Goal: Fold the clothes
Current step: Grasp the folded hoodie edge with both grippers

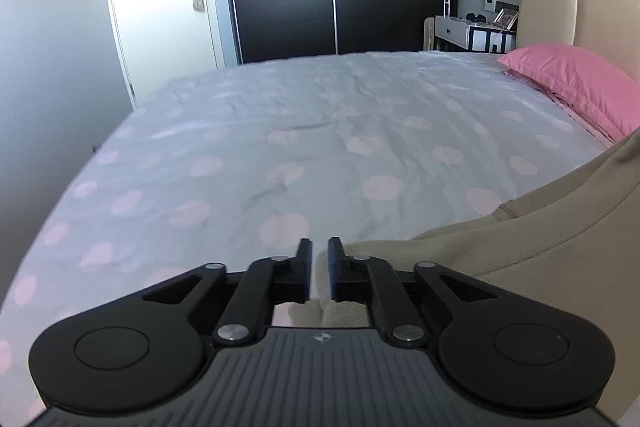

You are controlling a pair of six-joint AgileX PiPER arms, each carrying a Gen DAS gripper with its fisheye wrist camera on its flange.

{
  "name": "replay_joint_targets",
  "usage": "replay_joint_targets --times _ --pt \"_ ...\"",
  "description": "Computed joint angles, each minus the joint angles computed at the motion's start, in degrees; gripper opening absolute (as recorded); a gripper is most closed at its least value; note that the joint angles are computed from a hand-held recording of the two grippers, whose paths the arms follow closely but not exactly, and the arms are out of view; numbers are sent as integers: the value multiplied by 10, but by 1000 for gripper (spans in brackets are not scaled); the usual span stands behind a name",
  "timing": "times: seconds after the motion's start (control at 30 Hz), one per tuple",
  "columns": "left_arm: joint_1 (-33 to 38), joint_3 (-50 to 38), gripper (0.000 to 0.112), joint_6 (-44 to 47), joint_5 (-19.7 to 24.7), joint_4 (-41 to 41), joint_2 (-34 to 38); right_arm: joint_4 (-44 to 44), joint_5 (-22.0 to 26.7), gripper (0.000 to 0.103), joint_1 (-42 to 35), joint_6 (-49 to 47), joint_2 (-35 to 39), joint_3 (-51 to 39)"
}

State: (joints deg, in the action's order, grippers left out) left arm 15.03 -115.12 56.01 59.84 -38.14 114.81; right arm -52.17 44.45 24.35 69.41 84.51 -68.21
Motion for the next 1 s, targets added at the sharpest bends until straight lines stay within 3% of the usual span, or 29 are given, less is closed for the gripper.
replay_joint_targets --times 0.03,0.1,0.3,0.37,0.43,0.53,0.63,0.73,0.8,0.9,0.97,1.0 --pt "-5 -6 39 -10 7 8 10 0 3 16 -5 -5 23 -16" --pt "-19 1 47 -21 -2 26 20 -1 4 16 -15 -3 61 -37" --pt "-55 -22 51 -90 -5 90 76 26 -6 16 -48 -30 144 -74" --pt "-55 -8 46 -94 -18 69 77 41 -17 16 -59 -37 155 -73" --pt "-58 17 22 -96 -48 66 65 49 -20 16 -63 -42 161 -68" --pt "-53 50 13 -72 -67 46 38 45 -25 17 -61 -37 152 -50" --pt "-30 117 11 21 -79 -34 -23 16 -26 17 -49 6 114 -17" --pt "4 131 11 63 -33 -117 -65 -61 12 16 2 98 43 29" --pt "26 100 11 43 7 -149 -60 -92 54 16 38 132 0 46" --pt "33 9 11 -49 41 -130 -8 -100 68 17 41 148 -24 51" --pt "9 -5 10 -81 6 -67 7 -100 72 16 33 153 -24 45" --pt "-5 2 10 -98 -21 -30 10 -110 101 1 34 150 2 27"
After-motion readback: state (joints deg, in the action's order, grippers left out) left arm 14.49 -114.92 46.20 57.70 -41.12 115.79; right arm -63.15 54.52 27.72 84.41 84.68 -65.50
